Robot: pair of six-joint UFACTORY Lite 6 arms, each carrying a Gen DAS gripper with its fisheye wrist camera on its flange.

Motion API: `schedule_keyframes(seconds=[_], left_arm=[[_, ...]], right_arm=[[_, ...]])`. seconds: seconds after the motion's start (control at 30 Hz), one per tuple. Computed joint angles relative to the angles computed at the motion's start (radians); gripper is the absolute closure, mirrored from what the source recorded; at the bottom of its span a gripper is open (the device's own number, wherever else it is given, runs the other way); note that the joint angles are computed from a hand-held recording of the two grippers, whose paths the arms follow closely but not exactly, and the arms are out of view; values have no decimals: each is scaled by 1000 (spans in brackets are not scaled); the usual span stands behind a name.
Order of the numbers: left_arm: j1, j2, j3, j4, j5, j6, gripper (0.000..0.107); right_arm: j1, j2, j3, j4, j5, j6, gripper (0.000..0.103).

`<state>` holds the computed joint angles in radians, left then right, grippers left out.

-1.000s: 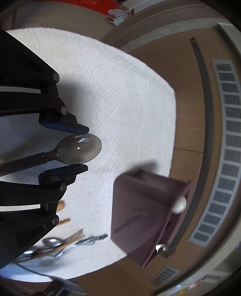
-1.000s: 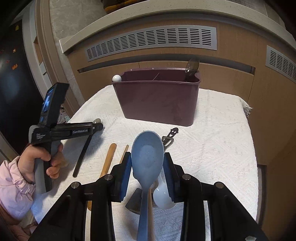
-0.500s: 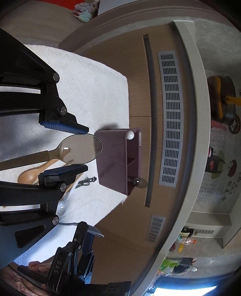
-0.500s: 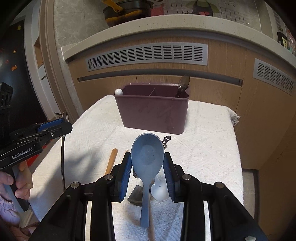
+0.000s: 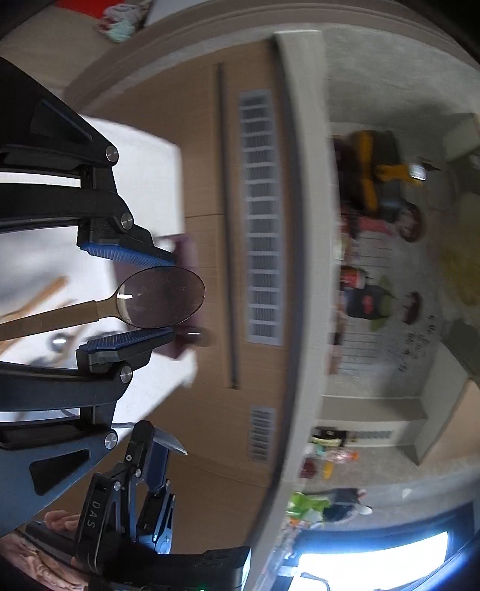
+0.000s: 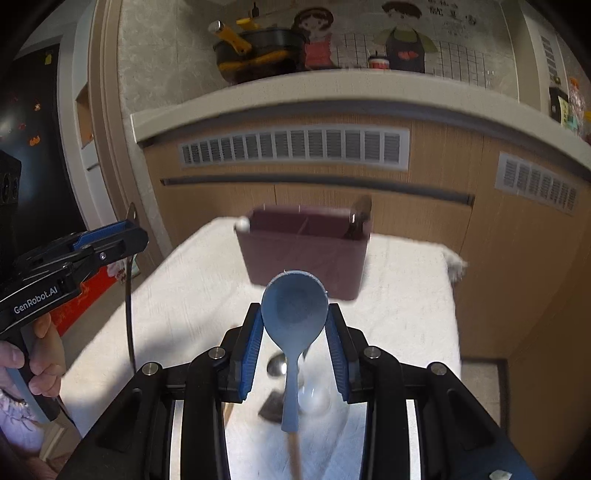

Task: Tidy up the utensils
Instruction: 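Lift both held spoons and carry them over the maroon caddy, then drop both spoons into the caddy by opening both tools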

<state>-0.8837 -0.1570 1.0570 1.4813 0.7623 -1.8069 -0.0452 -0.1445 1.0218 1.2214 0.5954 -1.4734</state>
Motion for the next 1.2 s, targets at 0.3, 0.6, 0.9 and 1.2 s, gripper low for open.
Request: schedule_keyframes(seconds=[0.3,0.6,0.9,1.2], left_arm=[[293,325,533,212,-193,22,72],[447,618,716,446,-280,-232,72],[508,751,678,497,-350,-391,71],[496,742,583,297,-425,-236,53]], right_arm=[[94,371,688,-89,-148,217,72],[170,828,1155,-368,-143,527,72],[200,1054,1288,-469,-99,614,72],[216,904,959,-344,-236,418,30]])
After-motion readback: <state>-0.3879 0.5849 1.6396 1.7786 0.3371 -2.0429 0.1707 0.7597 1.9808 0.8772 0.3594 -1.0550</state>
